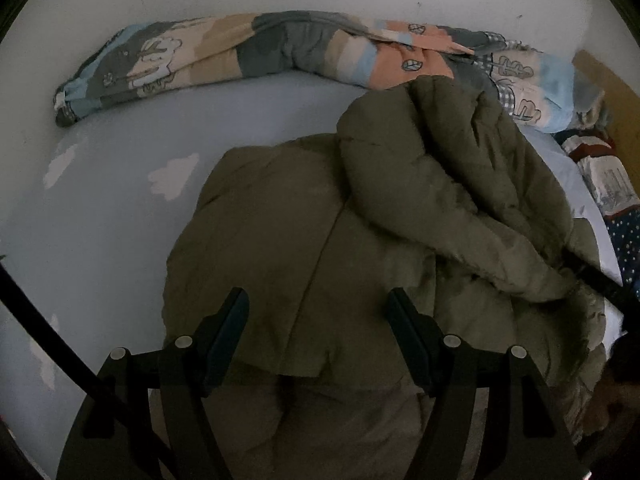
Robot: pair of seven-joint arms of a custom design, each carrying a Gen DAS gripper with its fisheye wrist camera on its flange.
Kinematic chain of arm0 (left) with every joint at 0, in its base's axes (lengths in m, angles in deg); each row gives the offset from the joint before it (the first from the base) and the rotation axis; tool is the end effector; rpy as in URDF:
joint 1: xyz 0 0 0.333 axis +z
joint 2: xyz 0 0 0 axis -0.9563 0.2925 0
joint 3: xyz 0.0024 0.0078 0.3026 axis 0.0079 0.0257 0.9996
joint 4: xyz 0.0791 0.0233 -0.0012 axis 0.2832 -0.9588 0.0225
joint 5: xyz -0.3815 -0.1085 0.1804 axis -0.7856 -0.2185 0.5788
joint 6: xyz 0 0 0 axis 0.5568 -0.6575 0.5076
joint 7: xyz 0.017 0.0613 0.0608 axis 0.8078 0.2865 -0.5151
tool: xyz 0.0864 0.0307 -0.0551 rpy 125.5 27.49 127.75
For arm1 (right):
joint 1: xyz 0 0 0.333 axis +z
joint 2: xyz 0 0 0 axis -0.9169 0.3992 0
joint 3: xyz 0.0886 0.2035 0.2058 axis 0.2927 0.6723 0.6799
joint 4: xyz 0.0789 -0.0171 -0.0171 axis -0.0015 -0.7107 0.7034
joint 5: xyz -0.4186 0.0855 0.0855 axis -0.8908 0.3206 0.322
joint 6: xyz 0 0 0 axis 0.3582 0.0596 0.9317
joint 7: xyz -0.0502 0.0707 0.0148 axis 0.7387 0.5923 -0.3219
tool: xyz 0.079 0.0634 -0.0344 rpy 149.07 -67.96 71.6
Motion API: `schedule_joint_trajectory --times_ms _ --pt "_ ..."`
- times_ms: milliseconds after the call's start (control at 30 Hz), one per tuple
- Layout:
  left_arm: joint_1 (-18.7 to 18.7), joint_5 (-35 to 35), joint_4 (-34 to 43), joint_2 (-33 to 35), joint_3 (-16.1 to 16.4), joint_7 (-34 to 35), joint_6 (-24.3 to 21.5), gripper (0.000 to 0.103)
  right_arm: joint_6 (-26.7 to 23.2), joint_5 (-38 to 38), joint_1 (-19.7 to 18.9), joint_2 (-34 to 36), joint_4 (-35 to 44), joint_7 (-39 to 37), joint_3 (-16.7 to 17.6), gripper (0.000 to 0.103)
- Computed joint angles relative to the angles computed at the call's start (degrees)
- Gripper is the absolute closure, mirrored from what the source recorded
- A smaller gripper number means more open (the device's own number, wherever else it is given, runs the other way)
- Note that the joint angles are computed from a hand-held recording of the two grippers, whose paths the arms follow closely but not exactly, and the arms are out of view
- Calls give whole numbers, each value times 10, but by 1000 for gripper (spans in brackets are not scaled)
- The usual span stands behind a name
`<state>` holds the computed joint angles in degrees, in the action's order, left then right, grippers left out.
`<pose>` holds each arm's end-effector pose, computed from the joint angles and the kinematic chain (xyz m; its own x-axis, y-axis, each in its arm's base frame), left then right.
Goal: Fold large clothes
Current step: 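Release the hood and press it flat with the right gripper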
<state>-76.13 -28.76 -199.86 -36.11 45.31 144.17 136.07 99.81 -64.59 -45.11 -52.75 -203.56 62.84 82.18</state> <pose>0.4442 -0.1188 0.5117 0.2058 -0.9768 0.0586 -0.8111 -0.2038 -0.5483 0.5186 0.3091 0.4803 0.0514 -0.9730 -0.2251 -0.8163 0.0890 -0.5707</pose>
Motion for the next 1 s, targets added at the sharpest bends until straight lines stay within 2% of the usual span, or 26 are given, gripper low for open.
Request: schedule_joint_trajectory --times_ms 67,167,200,267,300,367,433,500,533,633,733,900,1000 --pt "1 -2 -4 -10 3 -2 9 33 -18 -37 -4 -7 10 41 8 67" --pt "12 5 -10 -24 0 -13 17 33 26 -92 -7 -30 10 79 21 67" --pt "13 4 -12 -27 2 -16 18 33 37 -102 -2 -32 14 69 27 67" --pt "12 -3 -14 -29 8 -16 16 33 60 -35 24 -16 24 -3 18 67" --pt "12 -7 -15 -30 11 -14 14 33 63 28 43 -5 27 -54 10 67" --pt "13 -9 -15 -33 12 -13 10 33 41 80 58 21 38 -92 14 67" --pt "14 -9 -17 -37 11 -11 10 33 4 52 60 44 52 -85 20 67" --pt "15 -8 -18 -42 9 -10 11 33 4 33 62 37 47 -78 20 67" --pt "15 -8 -18 -42 10 -9 13 33 3 54 63 28 45 -95 18 67" --pt "11 -13 -20 -45 12 -1 13 33 51 92 57 -31 -2 -109 12 67" --pt "9 -13 -21 -46 12 6 8 33 45 84 39 -87 -42 -73 17 66" --pt "4 -17 -18 -31 8 13 -8 33 -4 95 17 -140 -102 -22 20 66" --pt "1 -18 -7 -12 4 14 -32 32 -31 98 16 -124 -106 -19 20 67"
